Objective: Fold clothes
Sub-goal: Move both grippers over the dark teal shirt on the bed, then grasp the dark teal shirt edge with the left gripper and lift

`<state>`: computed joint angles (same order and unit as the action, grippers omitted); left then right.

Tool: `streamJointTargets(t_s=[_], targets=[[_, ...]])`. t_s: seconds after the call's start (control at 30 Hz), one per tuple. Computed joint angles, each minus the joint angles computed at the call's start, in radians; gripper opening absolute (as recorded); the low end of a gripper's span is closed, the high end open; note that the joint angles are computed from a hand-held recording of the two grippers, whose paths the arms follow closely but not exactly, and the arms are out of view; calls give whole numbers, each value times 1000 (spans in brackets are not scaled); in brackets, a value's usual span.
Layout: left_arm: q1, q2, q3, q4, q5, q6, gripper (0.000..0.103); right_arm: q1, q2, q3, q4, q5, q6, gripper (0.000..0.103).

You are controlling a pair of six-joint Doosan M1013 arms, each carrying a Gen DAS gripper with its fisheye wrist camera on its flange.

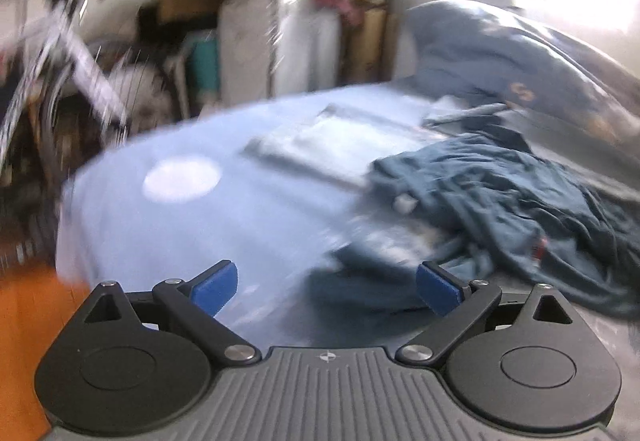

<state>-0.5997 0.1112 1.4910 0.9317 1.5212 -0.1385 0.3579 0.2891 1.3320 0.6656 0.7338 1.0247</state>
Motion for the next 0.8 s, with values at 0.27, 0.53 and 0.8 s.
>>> streamJointTargets(t_s=[0.27,0.53,0.8], targets=[[57,-51,66,-100,-193,-56,100,6,8,-8,34,39,-41,103],[60,5,12,-147,-170,259,103,15,4,8,13,11,-62,103],[56,-41,62,-92,-234,128,58,20,0,16,3,-4,-73,103]])
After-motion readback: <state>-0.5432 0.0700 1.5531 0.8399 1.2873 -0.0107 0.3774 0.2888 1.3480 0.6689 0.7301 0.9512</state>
